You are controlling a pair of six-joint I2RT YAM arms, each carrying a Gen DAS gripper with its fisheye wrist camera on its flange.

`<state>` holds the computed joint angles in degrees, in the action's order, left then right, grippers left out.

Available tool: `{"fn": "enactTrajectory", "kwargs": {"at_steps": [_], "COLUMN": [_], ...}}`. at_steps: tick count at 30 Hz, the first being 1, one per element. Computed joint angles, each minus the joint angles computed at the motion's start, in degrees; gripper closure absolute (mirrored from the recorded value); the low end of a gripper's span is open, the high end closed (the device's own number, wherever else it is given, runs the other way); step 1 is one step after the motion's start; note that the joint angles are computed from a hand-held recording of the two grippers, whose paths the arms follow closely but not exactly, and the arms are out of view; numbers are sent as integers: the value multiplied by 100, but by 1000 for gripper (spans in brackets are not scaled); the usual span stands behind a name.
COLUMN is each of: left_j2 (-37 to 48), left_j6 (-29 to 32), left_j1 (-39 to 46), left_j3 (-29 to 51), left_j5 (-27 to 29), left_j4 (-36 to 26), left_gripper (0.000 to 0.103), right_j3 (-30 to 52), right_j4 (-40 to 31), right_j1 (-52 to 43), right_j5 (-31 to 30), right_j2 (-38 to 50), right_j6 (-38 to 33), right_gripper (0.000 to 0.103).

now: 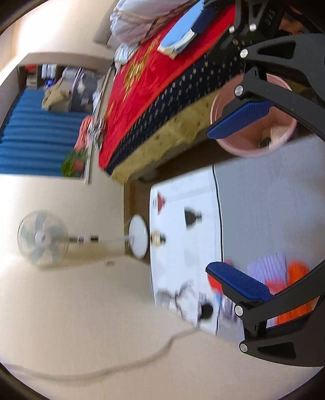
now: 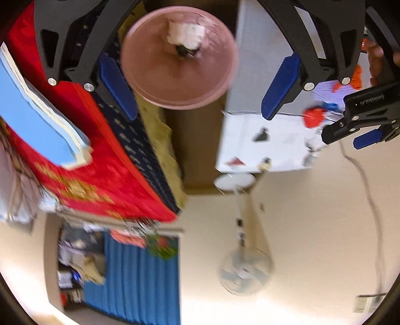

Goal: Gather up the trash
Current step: 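Bring both tools back over the remaining trash on the table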

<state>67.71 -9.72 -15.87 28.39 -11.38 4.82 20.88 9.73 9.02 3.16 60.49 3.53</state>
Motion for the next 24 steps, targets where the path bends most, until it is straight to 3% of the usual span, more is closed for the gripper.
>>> {"fn": "enactTrajectory", "kwargs": {"at_steps": [5,10,17,24], "left_j2": [-1395,-2200,-1837,-1016], "left_j6": [663,1229,1885,2092], "left_j1": [1220,2759,4629,5271], "left_j3": [-457,-816,-983,-967], "left_j5": [417,1361,2614,3032], "left_j4": [-696,-1088,-738,-149], "left_gripper": [8,7,7,7], "right_j3": [175,494,931,1200], "right_j4": [29,451,1131,1433], "right_j1": [1202,2357,3494,4014], "right_j5": [583,1255,1872,2012], "right_j2": [148,888,2150,2954], "right_j6": [449,939,1141,925], "right_gripper": [5,5,5,5]}}
